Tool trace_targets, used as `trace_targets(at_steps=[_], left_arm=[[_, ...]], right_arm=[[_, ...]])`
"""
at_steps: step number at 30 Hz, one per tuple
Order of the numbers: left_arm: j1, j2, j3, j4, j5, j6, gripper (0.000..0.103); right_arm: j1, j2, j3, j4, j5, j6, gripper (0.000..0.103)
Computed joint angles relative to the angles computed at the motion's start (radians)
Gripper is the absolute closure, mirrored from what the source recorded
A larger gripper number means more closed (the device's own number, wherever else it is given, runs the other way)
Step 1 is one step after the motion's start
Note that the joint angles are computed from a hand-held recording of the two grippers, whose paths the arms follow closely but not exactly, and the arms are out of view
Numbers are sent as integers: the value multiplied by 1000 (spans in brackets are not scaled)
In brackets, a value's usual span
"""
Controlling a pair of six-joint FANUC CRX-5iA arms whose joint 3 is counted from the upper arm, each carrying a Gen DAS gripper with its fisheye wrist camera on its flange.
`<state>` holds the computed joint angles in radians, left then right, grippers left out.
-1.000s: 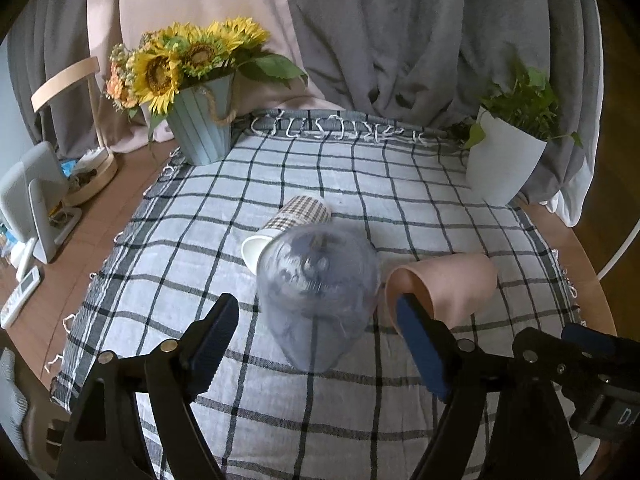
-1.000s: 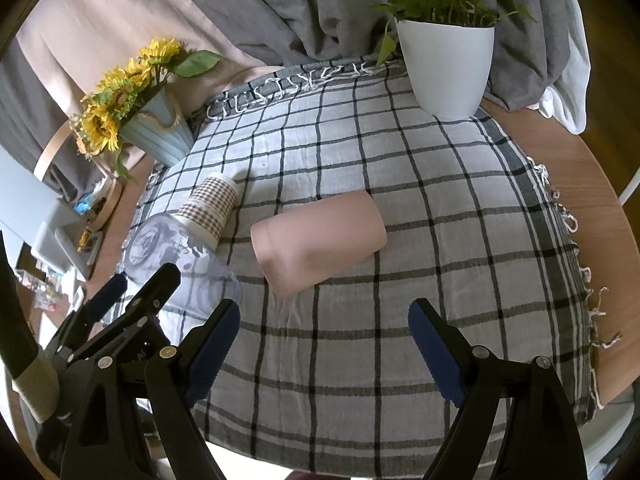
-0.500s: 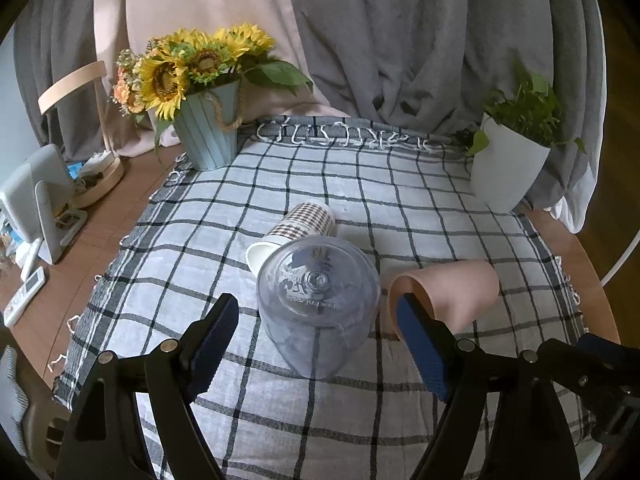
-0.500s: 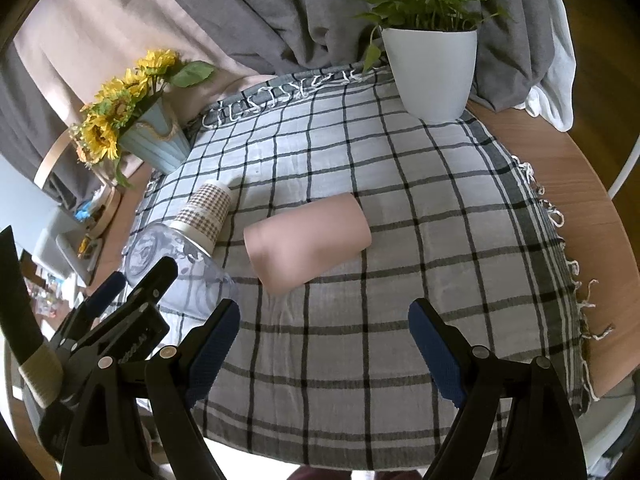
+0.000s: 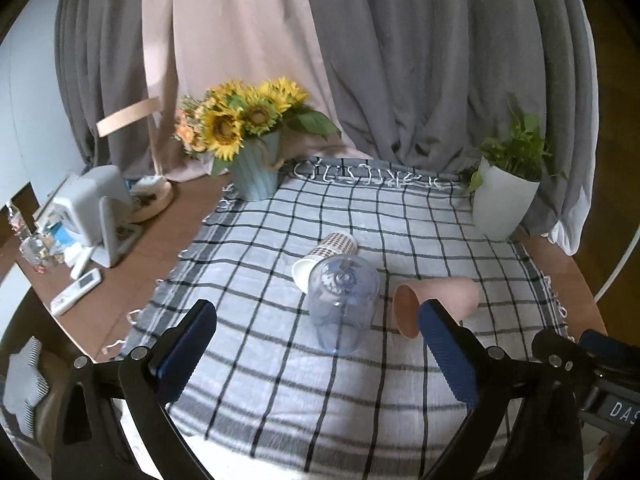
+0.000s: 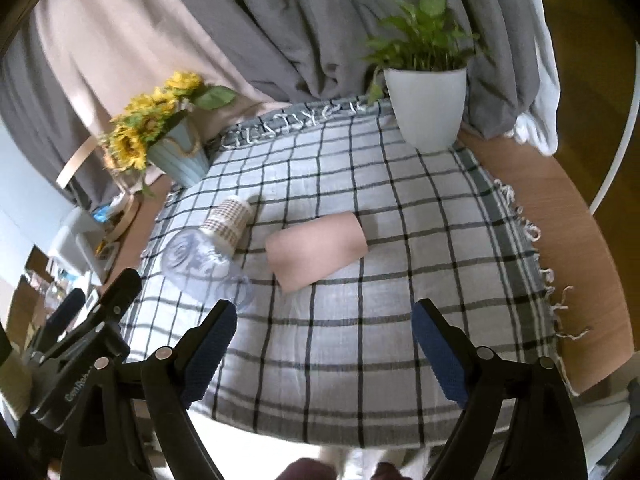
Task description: Flip cup upside down
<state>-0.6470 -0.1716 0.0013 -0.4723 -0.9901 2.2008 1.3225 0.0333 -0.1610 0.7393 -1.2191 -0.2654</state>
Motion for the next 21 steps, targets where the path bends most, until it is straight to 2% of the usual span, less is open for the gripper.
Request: trace_targets(at_steps=[6,11,15,19,21], left_arm=[[13,-122,-62,33,-34,-45,0],[45,-248,-125,64,-51,-115,0],[121,-369,-201,170,-33,-244,0],[162,-469,-249,214,-40,-333,0],[213,-516,-280,281,-33,-403,0]], right_arm=[[95,23,52,63,-116,-31,14],[185,89,143,108,-264,-58,14],[263,166,233,146,-402,-106,14],[317,235,307,184,-498,-132,14],[336,268,346,192,-537,-143,14]])
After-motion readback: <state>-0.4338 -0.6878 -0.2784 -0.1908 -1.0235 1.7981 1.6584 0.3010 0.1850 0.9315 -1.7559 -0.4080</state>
